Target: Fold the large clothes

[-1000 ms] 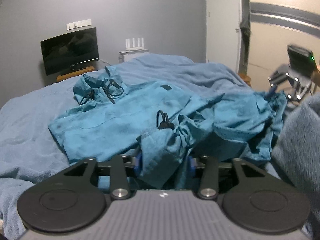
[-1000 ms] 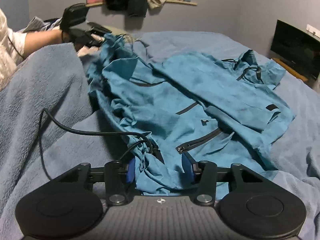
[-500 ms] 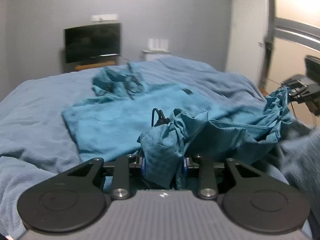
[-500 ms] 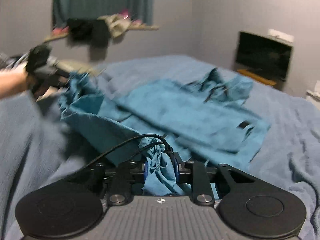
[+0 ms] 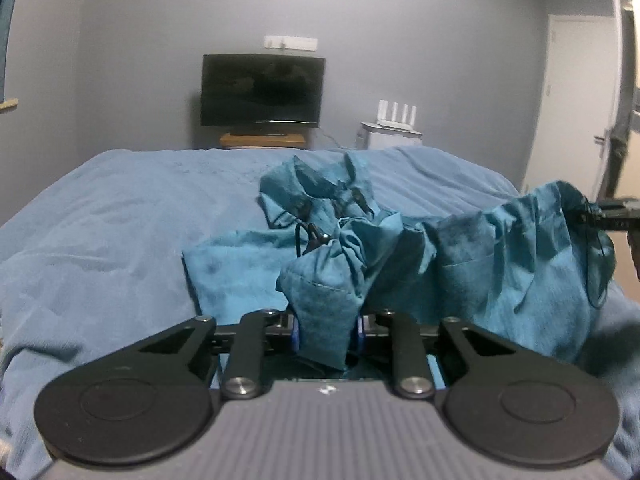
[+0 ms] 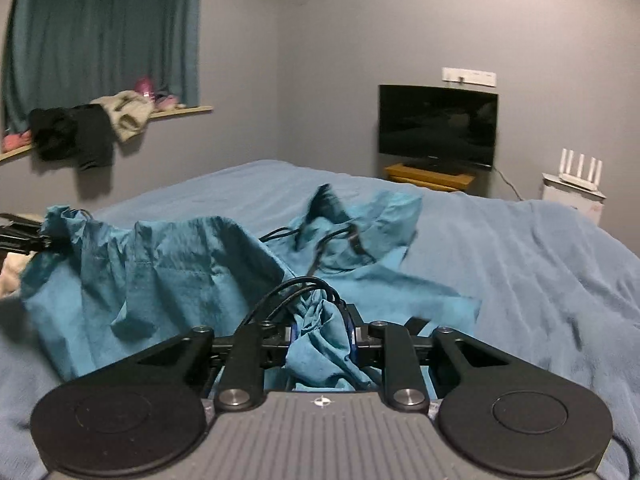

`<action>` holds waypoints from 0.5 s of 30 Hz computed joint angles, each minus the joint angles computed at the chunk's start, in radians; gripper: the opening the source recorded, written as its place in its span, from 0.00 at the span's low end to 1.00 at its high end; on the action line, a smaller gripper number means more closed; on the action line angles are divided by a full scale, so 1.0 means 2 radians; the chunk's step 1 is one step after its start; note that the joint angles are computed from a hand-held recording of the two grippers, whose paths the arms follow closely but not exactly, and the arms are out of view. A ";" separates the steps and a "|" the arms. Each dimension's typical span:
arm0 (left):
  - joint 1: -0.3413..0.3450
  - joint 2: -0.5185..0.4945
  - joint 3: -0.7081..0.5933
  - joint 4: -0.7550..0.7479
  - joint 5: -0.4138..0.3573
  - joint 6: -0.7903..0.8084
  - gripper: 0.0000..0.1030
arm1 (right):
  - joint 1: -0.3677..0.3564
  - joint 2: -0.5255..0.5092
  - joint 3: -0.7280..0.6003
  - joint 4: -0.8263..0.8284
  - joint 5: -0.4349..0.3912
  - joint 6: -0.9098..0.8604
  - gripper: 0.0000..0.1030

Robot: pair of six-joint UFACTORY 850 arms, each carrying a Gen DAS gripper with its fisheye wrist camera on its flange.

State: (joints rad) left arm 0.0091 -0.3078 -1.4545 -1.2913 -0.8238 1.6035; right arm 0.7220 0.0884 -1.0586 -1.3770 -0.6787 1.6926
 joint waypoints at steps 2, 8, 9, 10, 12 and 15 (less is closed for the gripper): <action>-0.014 -0.029 -0.035 0.012 0.021 -0.023 0.17 | -0.032 -0.021 -0.014 -0.005 0.023 0.001 0.23; -0.055 -0.123 -0.158 0.052 0.088 -0.075 0.16 | -0.112 -0.102 -0.080 -0.020 0.071 0.003 0.22; -0.062 -0.142 -0.185 0.065 0.098 -0.091 0.16 | -0.124 -0.119 -0.095 -0.022 0.076 0.005 0.22; -0.067 -0.160 -0.211 0.079 0.104 -0.108 0.16 | -0.135 -0.135 -0.111 -0.024 0.080 0.007 0.22; -0.078 -0.203 -0.271 0.123 0.118 -0.153 0.16 | -0.155 -0.169 -0.144 -0.018 0.086 -0.001 0.22; -0.091 -0.269 -0.365 0.216 0.117 -0.260 0.19 | -0.180 -0.222 -0.193 0.015 0.096 -0.027 0.22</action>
State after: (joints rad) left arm -0.1734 -0.8459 -2.1839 -0.8586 -0.5897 1.0830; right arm 0.3612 -0.3555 -1.4449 -1.3468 -0.4861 1.6377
